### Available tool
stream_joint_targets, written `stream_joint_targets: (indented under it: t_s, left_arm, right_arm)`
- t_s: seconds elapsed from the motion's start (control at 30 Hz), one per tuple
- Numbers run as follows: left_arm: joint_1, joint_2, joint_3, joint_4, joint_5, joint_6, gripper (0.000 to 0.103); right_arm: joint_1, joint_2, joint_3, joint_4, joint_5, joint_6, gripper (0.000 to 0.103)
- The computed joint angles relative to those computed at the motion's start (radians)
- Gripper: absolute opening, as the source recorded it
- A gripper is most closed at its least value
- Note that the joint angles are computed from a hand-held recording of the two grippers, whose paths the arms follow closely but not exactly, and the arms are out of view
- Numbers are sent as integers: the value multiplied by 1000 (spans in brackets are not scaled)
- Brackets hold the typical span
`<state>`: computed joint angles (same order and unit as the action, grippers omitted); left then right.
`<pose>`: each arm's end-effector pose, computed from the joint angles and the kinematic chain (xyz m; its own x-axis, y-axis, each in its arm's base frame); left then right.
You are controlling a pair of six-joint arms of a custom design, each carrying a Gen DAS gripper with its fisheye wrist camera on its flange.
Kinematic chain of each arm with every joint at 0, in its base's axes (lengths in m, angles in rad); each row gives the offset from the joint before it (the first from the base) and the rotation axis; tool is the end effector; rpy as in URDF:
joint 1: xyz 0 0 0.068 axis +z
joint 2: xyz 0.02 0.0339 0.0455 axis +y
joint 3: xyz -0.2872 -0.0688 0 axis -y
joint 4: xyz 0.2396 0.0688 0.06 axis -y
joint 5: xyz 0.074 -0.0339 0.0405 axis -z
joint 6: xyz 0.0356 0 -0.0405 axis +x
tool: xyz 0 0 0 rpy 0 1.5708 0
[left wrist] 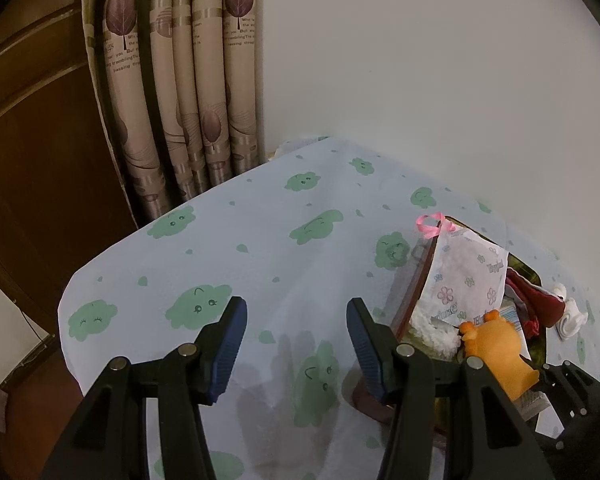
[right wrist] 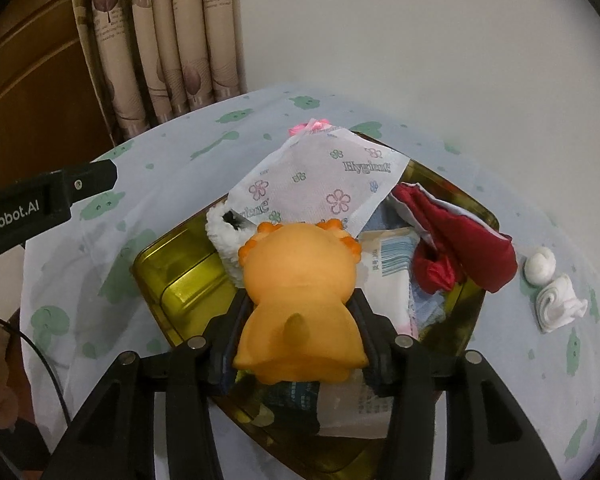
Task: Organize soft objects
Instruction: 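Carry the orange plush toy over the tin and release it with the right tool, then reach the right tool to the white folded towel and grasp it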
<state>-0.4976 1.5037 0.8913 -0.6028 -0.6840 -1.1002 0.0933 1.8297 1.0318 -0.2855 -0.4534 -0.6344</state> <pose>0.2451 -0.1075 0.2162 -0.5309 -0.4977 -0.6858 -0.6541 0.7552 -0.0417 0.3504 0.0485 0.1678 -0.5379 -0.5855 -0.6066 -0.7534 0.6567 0.0341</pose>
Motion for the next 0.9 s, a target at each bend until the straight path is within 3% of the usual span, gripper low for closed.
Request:
stream_joint_targets:
  t_s: [0.1,0.2,0.63,0.9]
  left_arm:
    - [0,1,3,-3,1,-2,53]
    - [0,-1,1,1,4,-1,53]
    - [-4,9,11,-1,15,5,53]
    - [-13,12,13,-9,3,0,53]
  right_arm:
    - [-3,-3,7,-12,-8,-3,50]
    - [-18,-17,4,-15,-30,-8,64]
    - [-137,-53,74,-128,-127,-22,70]
    - [-244,9,186,-148,-138,13,71]
